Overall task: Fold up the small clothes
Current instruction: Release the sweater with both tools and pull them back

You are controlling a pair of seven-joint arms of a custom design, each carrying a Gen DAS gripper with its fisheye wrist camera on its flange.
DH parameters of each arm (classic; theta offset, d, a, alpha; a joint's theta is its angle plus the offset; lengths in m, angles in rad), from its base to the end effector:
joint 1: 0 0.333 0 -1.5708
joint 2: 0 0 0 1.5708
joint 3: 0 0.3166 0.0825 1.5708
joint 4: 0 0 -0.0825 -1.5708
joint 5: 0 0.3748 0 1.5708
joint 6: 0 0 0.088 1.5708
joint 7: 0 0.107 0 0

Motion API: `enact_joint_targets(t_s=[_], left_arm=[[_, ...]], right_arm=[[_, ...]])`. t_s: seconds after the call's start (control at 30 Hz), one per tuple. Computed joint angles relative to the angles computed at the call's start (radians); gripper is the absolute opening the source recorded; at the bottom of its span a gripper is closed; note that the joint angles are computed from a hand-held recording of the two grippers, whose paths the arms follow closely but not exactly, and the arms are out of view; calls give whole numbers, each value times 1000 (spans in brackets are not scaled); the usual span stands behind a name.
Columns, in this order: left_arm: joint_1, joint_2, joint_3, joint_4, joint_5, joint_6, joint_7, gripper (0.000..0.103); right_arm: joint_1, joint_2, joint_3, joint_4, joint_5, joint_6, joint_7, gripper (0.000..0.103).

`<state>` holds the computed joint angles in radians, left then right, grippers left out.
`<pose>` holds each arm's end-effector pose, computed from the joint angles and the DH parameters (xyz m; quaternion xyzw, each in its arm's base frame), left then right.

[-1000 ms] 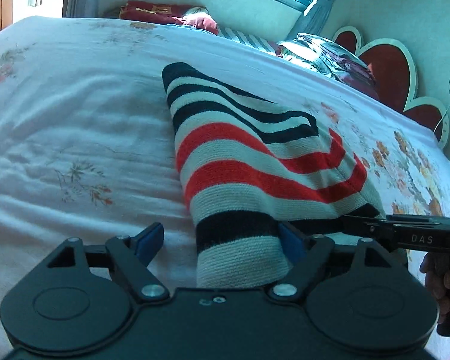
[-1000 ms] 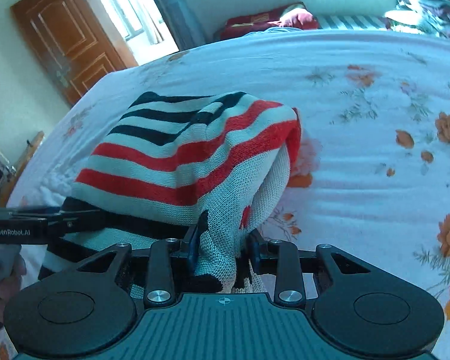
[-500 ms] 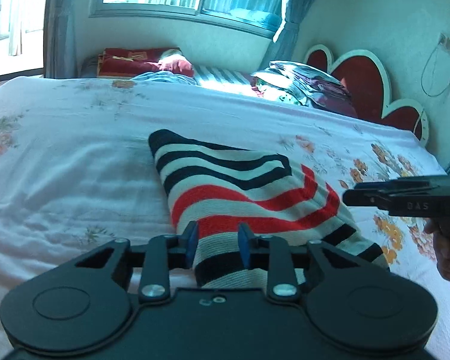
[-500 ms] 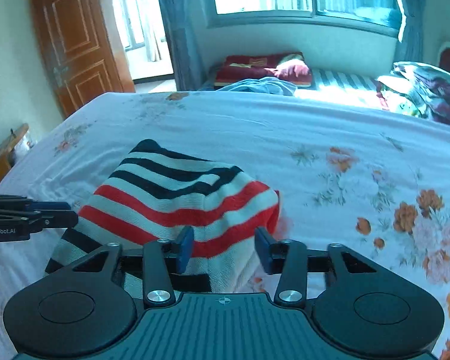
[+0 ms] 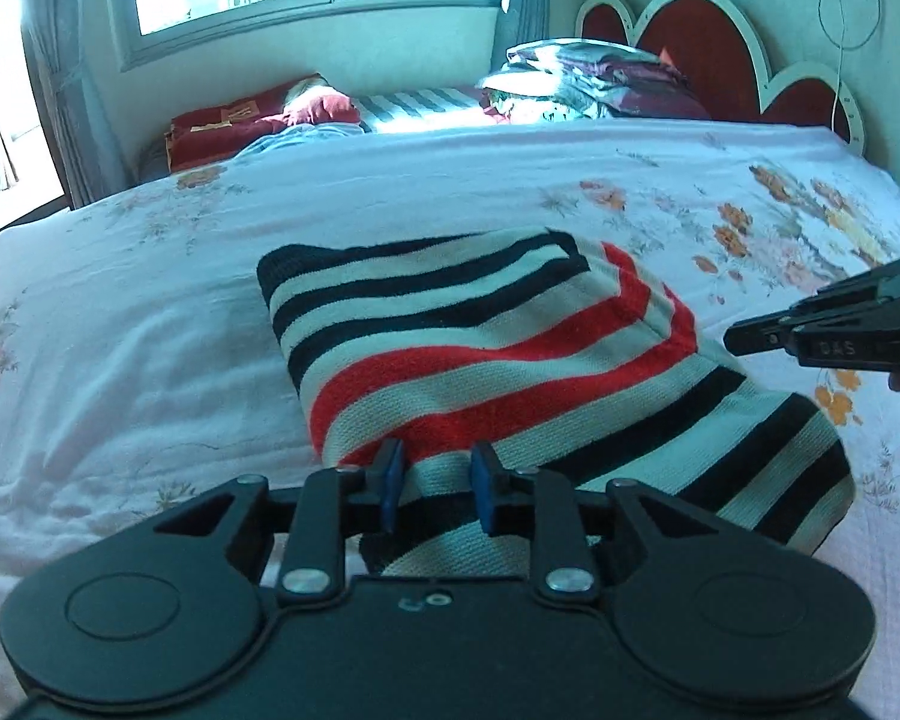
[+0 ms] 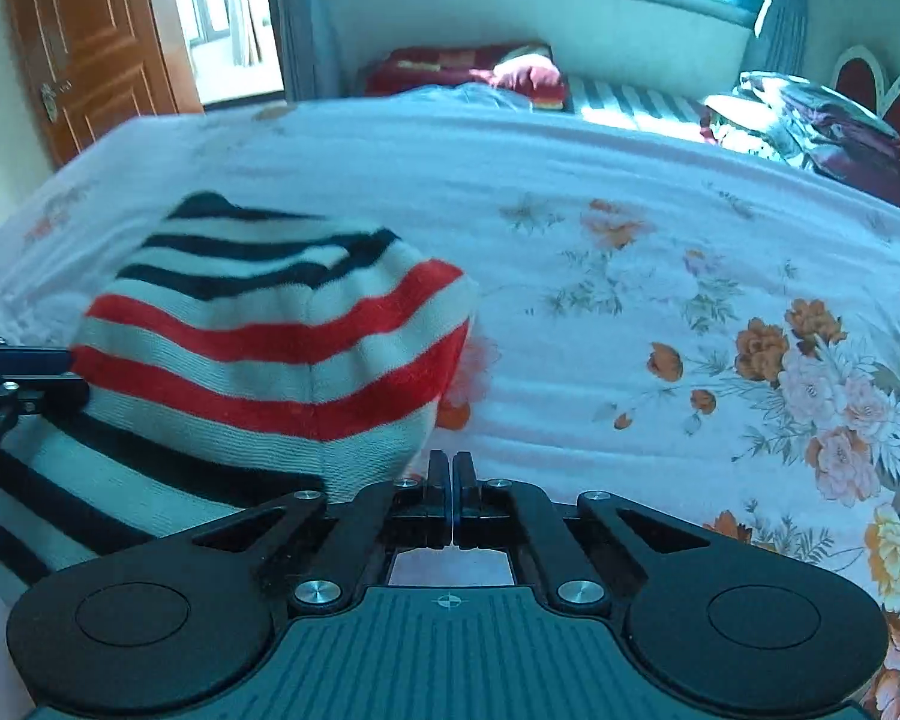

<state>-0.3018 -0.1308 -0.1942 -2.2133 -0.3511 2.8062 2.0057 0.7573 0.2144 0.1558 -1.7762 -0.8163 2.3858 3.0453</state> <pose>0.4840 -0.2475 0.5206 -0.4139 0.8347 -0.3229 0.1664 0.4067 0.5034 0.4865 -0.6345 0.6838 -0.2106 0.2922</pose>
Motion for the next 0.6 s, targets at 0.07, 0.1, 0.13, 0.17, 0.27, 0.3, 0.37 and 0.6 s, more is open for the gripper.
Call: enact_joint_targets(t_s=[0.07,0.1,0.13,0.17,0.27,0.3,0.37,0.6], left_arm=[[-29,-54,26,-36,-109,1,71,21],[-38,-83,36,-55,-142,-6,84,21],[-51,-112,46,-77,-173,-11,99,20],[-69,-142,60,-98,-207,-23,123,19],[-58,-204,35,-166,-140,-35,88,18],[-51,-214,25,-186,-111,-36,61,18],[-57,-222,30,-214,-94,-32,25,18],[-61,-224,22,-267,-21,36,-76,16]], right_arm=[[15,-47,7,-35,-54,30,44,0],[18,-68,16,-51,-75,50,46,0],[21,-77,27,-51,-89,44,43,0],[24,-83,38,-51,-94,39,37,0],[40,-65,64,-15,-75,21,16,0],[44,-58,69,-8,-61,15,-9,0],[49,-26,72,16,-9,-9,-64,0],[46,-22,43,-64,91,55,-41,0]])
